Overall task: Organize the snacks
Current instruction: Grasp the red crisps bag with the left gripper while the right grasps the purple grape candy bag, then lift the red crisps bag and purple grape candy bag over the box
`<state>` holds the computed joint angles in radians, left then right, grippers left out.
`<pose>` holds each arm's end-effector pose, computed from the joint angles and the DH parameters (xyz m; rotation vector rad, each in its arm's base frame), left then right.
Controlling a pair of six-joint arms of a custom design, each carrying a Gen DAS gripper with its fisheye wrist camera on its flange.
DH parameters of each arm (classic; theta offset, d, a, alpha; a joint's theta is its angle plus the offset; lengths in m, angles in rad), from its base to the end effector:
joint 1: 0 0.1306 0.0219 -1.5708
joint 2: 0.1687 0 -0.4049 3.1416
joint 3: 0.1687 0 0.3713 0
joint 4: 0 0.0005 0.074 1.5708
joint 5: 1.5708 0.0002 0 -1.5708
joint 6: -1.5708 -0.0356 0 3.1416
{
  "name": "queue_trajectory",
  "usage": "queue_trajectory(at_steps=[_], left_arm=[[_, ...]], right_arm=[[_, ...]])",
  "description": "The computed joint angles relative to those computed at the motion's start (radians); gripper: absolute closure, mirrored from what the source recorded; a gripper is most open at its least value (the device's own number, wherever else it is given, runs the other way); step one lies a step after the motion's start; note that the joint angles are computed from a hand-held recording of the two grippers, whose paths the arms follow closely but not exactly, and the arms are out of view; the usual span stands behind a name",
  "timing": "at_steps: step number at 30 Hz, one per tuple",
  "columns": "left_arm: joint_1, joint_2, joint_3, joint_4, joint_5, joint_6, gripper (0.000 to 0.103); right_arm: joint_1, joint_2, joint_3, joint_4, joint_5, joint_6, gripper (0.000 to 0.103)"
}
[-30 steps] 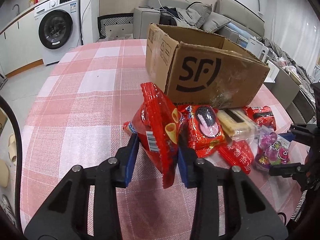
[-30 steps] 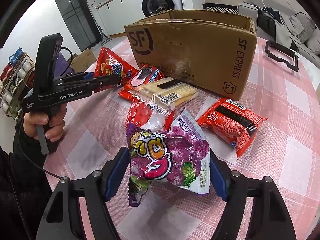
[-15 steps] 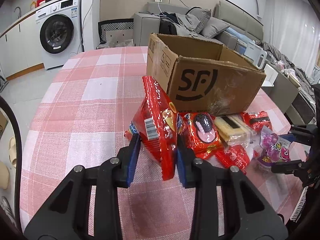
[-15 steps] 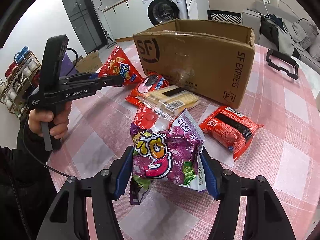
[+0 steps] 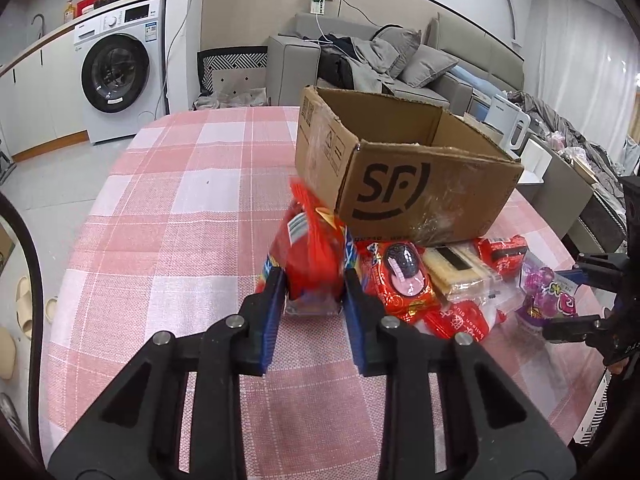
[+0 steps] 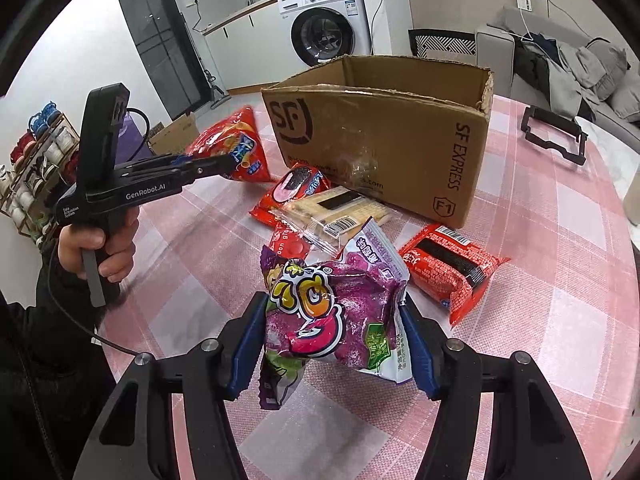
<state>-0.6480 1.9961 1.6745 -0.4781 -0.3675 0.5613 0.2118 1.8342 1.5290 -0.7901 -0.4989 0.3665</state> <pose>0.5459 -0.3978 0.2717 -0.0738 2.3095 -0.1793 0.5769 0.1410 0.2930 -0.8847 2.4175 0.6045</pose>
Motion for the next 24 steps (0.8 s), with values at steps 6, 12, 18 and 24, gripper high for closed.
queue_trajectory(at_steps=[6, 12, 18, 24], left_arm=[[-0.001, 0.014, 0.016, -0.019, 0.013, -0.003, 0.084], [-0.002, 0.03, 0.038, -0.051, 0.008, -0.003, 0.074], [0.003, 0.059, 0.067, -0.088, 0.037, 0.008, 0.033], [0.009, 0.117, 0.144, -0.162, 0.044, 0.018, 0.032]], right_arm=[[0.0, 0.006, 0.003, -0.002, 0.005, -0.002, 0.039], [0.004, 0.013, 0.009, -0.006, 0.005, -0.004, 0.039], [0.007, 0.01, 0.008, -0.007, 0.01, -0.007, 0.039], [0.006, 0.017, 0.011, -0.012, 0.012, -0.01, 0.039]])
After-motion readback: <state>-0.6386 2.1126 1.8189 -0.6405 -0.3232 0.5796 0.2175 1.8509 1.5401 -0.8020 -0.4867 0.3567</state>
